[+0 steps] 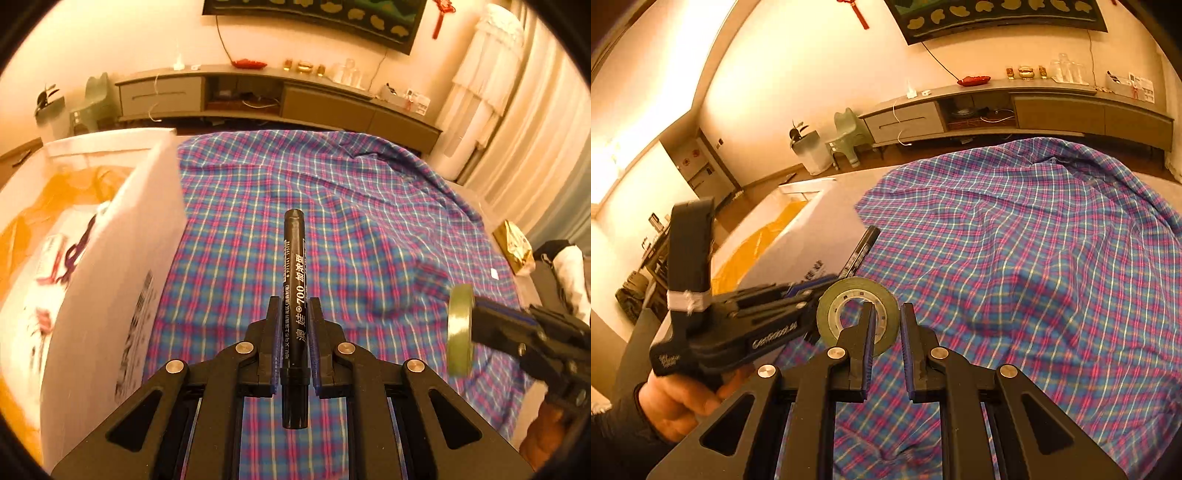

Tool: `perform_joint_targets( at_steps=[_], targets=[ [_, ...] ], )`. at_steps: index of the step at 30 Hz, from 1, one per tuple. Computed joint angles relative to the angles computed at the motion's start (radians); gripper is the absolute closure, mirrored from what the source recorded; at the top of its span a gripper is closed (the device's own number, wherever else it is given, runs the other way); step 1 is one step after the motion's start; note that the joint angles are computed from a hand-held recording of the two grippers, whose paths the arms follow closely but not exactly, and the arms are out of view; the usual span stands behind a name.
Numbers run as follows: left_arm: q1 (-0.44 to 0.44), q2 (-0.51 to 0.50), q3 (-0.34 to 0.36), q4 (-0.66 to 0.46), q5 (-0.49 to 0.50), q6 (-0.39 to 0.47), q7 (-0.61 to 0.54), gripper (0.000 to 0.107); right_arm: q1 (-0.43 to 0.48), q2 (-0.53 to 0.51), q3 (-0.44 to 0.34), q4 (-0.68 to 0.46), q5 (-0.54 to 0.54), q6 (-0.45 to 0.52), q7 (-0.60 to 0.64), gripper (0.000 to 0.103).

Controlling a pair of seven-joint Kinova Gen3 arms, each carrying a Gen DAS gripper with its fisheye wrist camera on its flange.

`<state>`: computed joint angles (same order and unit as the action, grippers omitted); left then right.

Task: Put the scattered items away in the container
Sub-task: 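Lift and carry the black marker and green tape roll over the white box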

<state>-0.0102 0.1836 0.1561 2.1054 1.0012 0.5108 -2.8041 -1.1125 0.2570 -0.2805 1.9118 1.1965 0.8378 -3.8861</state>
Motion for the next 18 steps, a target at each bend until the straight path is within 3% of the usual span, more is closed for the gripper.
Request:
perform_joint_targets(
  at_steps=[18],
  targets=[
    [-0.054, -0.261, -0.193, 0.196, 0.029, 0.257, -0.158, 0.094, -0.177, 0.03, -0.063, -0.005, 0.084, 0.188, -0.288, 0.088]
  ],
)
